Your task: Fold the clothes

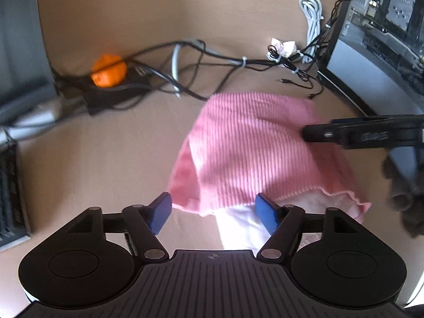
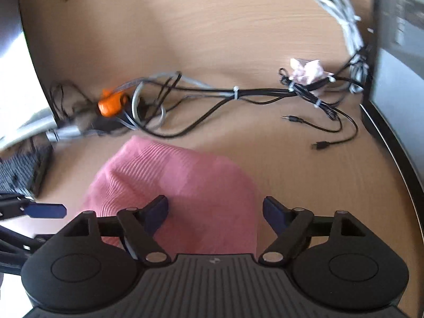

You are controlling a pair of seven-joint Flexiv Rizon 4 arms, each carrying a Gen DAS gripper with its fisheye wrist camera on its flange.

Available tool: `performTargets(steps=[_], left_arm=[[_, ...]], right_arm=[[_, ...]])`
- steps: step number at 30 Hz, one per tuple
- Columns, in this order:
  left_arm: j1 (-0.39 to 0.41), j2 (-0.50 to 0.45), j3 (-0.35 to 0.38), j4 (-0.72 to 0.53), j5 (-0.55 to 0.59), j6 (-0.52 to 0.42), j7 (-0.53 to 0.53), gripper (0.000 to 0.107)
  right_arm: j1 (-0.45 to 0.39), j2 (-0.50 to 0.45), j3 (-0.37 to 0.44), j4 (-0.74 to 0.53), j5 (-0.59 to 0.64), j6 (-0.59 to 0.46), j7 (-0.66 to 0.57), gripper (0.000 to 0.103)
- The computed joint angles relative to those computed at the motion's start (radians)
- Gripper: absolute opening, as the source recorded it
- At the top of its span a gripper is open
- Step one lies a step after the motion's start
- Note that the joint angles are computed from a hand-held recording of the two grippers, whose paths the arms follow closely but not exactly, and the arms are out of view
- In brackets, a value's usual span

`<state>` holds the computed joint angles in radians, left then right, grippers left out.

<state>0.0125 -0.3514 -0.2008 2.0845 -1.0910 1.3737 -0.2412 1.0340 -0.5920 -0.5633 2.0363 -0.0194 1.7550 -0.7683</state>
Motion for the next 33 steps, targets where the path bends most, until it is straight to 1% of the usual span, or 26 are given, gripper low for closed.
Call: performTargets(steps=[1, 3, 4, 5, 6, 7, 8, 10, 12, 15, 16, 17, 18, 19, 20, 21, 22, 23, 24, 25, 27, 29, 30, 31, 33], left_arm=[[-0.001, -0.002, -0.003, -0.002, -0.006, 0.015, 0.012, 0.079], [0.009, -0.008, -0.015, -0.015, -0.029, 0.009, 0.027, 0.081], [0.018, -0.011, -0.024, -0.024, -0.054, -0.010, 0.038, 0.084], [0.033, -0.013, -0.034, -0.036, -0.100, -0.053, 0.052, 0.087], [0.042, -0.016, -0.034, -0.049, -0.141, -0.099, 0.061, 0.093], [0.046, -0.023, -0.031, -0.063, -0.175, -0.135, 0.066, 0.093], [0.042, -0.037, -0.026, -0.079, -0.201, -0.145, 0.070, 0.093], [0.025, -0.067, -0.014, -0.108, -0.242, -0.142, 0.094, 0.093], [0.015, -0.094, 0.001, -0.130, -0.250, -0.159, 0.105, 0.093], [0.029, -0.117, 0.016, -0.152, -0.228, -0.250, 0.047, 0.093], [0.030, -0.122, 0.018, -0.156, -0.230, -0.263, 0.039, 0.093], [0.030, -0.125, 0.019, -0.157, -0.234, -0.269, 0.036, 0.093], [0.030, -0.127, 0.021, -0.157, -0.234, -0.277, 0.029, 0.092], [0.031, -0.127, 0.023, -0.157, -0.234, -0.287, 0.022, 0.086], [0.036, -0.122, 0.024, -0.153, -0.236, -0.308, 0.017, 0.080], [0.042, -0.114, 0.025, -0.146, -0.246, -0.332, 0.020, 0.067], [0.044, -0.105, 0.026, -0.137, -0.262, -0.345, 0.030, 0.057], [0.039, -0.096, 0.029, -0.129, -0.279, -0.345, 0.042, 0.055], [0.032, -0.091, 0.035, -0.124, -0.290, -0.339, 0.044, 0.053], [0.025, -0.089, 0.042, -0.122, -0.294, -0.335, 0.036, 0.052], [0.022, -0.091, 0.050, -0.126, -0.300, -0.341, -0.005, 0.051], [0.013, -0.095, 0.052, -0.137, -0.319, -0.323, -0.032, 0.051], [0.006, -0.097, 0.051, -0.145, -0.337, -0.301, -0.028, 0.051], [-0.005, -0.101, 0.046, -0.159, -0.368, -0.261, 0.001, 0.051], [-0.033, -0.120, 0.039, -0.202, -0.433, -0.169, 0.068, 0.051]], right_arm=[[-0.012, 0.010, 0.018, 0.006, 0.008, 0.006, 0.006, 0.083], [-0.042, 0.025, 0.059, 0.011, 0.023, 0.017, 0.021, 0.086], [-0.062, 0.026, 0.082, 0.009, 0.033, 0.024, 0.032, 0.087], [-0.083, 0.027, 0.106, 0.007, 0.043, 0.033, 0.043, 0.090], [-0.095, 0.030, 0.124, 0.008, 0.053, 0.040, 0.052, 0.094], [-0.092, 0.032, 0.126, 0.011, 0.062, 0.034, 0.061, 0.095], [-0.083, 0.025, 0.118, 0.002, 0.064, 0.013, 0.073, 0.095], [-0.106, 0.016, 0.145, -0.010, 0.047, -0.006, 0.092, 0.095], [-0.161, 0.010, 0.209, -0.017, 0.035, 0.020, 0.102, 0.096], [-0.256, -0.007, 0.321, -0.036, 0.030, 0.081, 0.095, 0.096], [-0.302, -0.015, 0.374, -0.048, 0.024, 0.100, 0.087, 0.096], [-0.365, -0.027, 0.445, -0.065, 0.009, 0.116, 0.080, 0.096], [-0.408, -0.039, 0.495, -0.081, -0.003, 0.123, 0.076, 0.096], [-0.443, -0.048, 0.536, -0.095, -0.018, 0.127, 0.070, 0.095], [-0.479, -0.058, 0.577, -0.108, -0.036, 0.131, 0.062, 0.088], [-0.494, -0.063, 0.596, -0.117, -0.048, 0.134, 0.054, 0.080], [-0.500, -0.067, 0.606, -0.125, -0.057, 0.135, 0.046, 0.078], [-0.496, -0.068, 0.605, -0.131, -0.064, 0.135, 0.035, 0.074], [-0.493, -0.069, 0.604, -0.137, -0.070, 0.134, 0.024, 0.071], [-0.498, -0.072, 0.611, -0.145, -0.078, 0.132, 0.016, 0.071], [-0.530, -0.087, 0.644, -0.172, -0.100, 0.127, 0.008, 0.070], [-0.563, -0.108, 0.676, -0.207, -0.127, 0.127, -0.001, 0.070], [-0.568, -0.122, 0.680, -0.232, -0.138, 0.131, -0.007, 0.070], [-0.569, -0.137, 0.679, -0.257, -0.147, 0.135, -0.014, 0.070], [-0.546, -0.172, 0.647, -0.321, -0.152, 0.144, -0.028, 0.070]])
